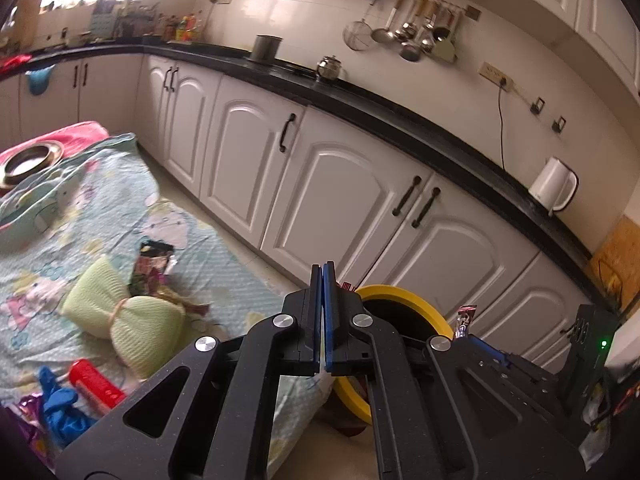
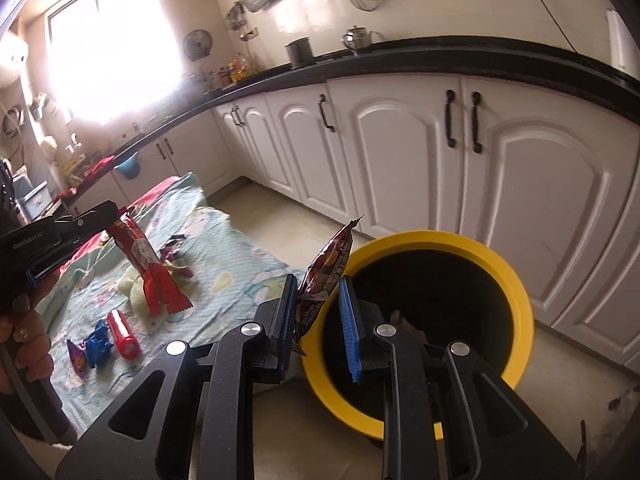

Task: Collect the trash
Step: 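Carry the red wrapper and brown wrapper over the yellow bin with both tools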

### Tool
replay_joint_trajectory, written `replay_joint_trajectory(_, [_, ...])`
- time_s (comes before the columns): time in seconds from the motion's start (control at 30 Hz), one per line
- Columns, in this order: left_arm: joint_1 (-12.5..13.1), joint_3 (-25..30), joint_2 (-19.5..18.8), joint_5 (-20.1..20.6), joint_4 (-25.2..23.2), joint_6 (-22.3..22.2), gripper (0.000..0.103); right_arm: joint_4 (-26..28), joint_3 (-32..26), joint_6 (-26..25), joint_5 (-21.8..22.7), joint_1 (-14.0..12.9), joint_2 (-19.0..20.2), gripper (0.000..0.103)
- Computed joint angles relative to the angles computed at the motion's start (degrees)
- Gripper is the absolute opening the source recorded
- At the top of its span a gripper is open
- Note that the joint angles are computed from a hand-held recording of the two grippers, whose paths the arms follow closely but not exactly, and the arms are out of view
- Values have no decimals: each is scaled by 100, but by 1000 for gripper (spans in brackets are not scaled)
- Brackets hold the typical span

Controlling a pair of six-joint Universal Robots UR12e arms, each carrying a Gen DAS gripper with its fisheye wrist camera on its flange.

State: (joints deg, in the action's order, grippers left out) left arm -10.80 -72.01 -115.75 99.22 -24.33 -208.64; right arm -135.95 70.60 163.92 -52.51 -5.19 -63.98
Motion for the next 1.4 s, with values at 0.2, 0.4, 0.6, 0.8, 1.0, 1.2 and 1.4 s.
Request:
replay_joint_trajectory(0.2, [-137,381,-305,-13,-149,370,0,-77,45,197,-138,-98,25,21])
replay_joint_trajectory(0.4, [-246,739,-595,-57,-377,653,0,-114,61,394,-273,-181,64,21])
replay_joint_trajectory(0.6, [-325,1003,-816,-96,-549,856,0,-134,74,547,-365,-236,96,21])
replay_joint_trajectory(0.8, [-381,1217,-992,-79,-718,1011,0,-54,59,572,-402,-256,131,21])
replay_joint_trajectory(1.0, [-389,1325,-1104,-112,-894,1049,0,94,15,531,-450,-248,172,21])
replay_joint_trajectory(1.2, [-387,1422,-1203,-157,-1067,1057,0,248,-52,499,-492,-243,234,21])
replay_joint_trajectory(1.4, [-376,1506,-1281,-267,-1273,1080,0,435,-75,380,-541,-229,260,21])
